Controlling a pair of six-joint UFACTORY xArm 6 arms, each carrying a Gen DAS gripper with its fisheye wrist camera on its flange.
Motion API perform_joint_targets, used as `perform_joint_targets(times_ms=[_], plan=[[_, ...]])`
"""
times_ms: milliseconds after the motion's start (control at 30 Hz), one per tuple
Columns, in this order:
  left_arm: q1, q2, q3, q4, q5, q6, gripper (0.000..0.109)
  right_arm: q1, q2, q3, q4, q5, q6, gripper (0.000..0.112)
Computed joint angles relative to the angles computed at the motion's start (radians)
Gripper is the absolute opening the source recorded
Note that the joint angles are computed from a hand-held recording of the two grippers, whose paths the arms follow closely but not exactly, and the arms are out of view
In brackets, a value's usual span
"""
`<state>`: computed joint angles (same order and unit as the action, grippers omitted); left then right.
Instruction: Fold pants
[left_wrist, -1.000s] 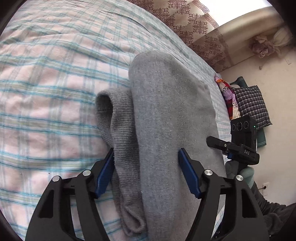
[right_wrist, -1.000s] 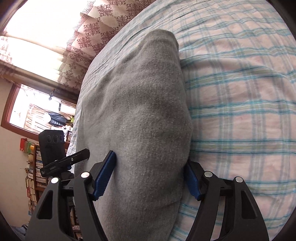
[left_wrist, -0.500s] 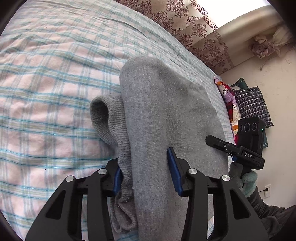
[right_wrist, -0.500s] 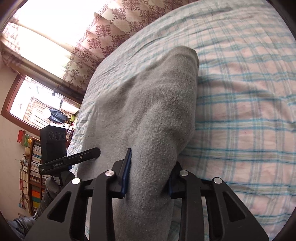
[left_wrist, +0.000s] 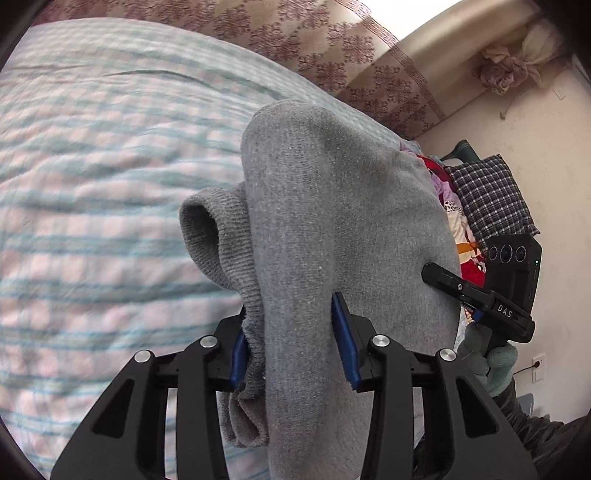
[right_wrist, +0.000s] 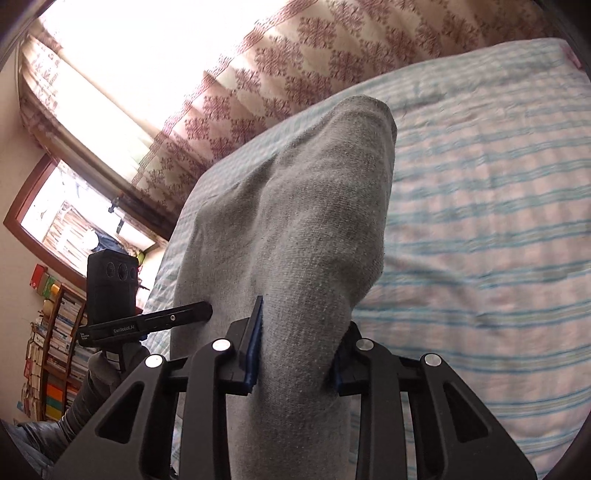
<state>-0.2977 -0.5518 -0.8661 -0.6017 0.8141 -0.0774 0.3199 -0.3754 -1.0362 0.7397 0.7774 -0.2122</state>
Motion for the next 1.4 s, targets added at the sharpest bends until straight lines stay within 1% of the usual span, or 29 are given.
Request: perform_joint_targets(times_ms=[100, 200, 300, 467, 600, 700, 833, 1000, 1100, 1167, 1200, 1233, 1267, 1333, 1400], plan=[[-0.069, 0.115, -0.1, 0.008, -0.033, -0.014, 0.041, -0.069, -0.013, -0.001, -0.001, 0.017, -0.015, 0.028], [-0.13, 0.24, -0.21, 0.009, -0.06, -0.021, 0.041, -0.157, -0.015, -0.016, -0.003, 0.044, -0.037, 0.028], [-0.174, 0.363, -0.326, 0.003, -0.069, -0.03, 0.041, -0.224, -0.002, -0.033, 0.0, 0.061, -0.066, 0.028], [-0.218, 0.553, -0.515, 0.002, -0.051, -0.032, 0.041, -0.354, 0.047, -0.072, 0.032, 0.1, -0.127, 0.028], [-0.236, 0.695, -0.665, 0.01, -0.026, -0.044, 0.041, -0.404, 0.108, -0.114, 0.036, 0.108, -0.153, 0.028], [-0.244, 0.773, -0.739, 0.015, -0.013, -0.055, 0.041, -0.43, 0.158, -0.143, 0.039, 0.104, -0.177, 0.028], [-0.248, 0.848, -0.811, 0.035, 0.009, -0.074, 0.041, -0.451, 0.208, -0.156, 0.049, 0.095, -0.209, 0.028], [-0.252, 0.909, -0.877, 0.055, 0.021, -0.102, 0.041, -0.46, 0.25, -0.163, 0.068, 0.087, -0.215, 0.028], [-0.252, 0.91, -0.874, 0.057, 0.019, -0.096, 0.042, -0.461, 0.246, -0.153, 0.07, 0.088, -0.22, 0.029], [-0.252, 0.913, -0.873, 0.06, 0.016, -0.104, 0.046, -0.463, 0.249, -0.153, 0.066, 0.091, -0.213, 0.03], [-0.249, 0.903, -0.855, 0.059, 0.011, -0.103, 0.049, -0.463, 0.247, -0.152, 0.065, 0.092, -0.21, 0.031], [-0.248, 0.895, -0.843, 0.064, 0.008, -0.107, 0.052, -0.462, 0.246, -0.152, 0.059, 0.092, -0.202, 0.035], [-0.248, 0.888, -0.834, 0.071, 0.007, -0.111, 0.052, -0.458, 0.243, -0.151, 0.042, 0.085, -0.184, 0.037], [-0.253, 0.88, -0.834, 0.111, 0.014, -0.135, 0.054, -0.453, 0.229, -0.144, 0.016, 0.076, -0.162, 0.039], [-0.259, 0.872, -0.839, 0.173, 0.027, -0.171, 0.055, -0.438, 0.205, -0.133, -0.059, 0.049, -0.119, 0.041]])
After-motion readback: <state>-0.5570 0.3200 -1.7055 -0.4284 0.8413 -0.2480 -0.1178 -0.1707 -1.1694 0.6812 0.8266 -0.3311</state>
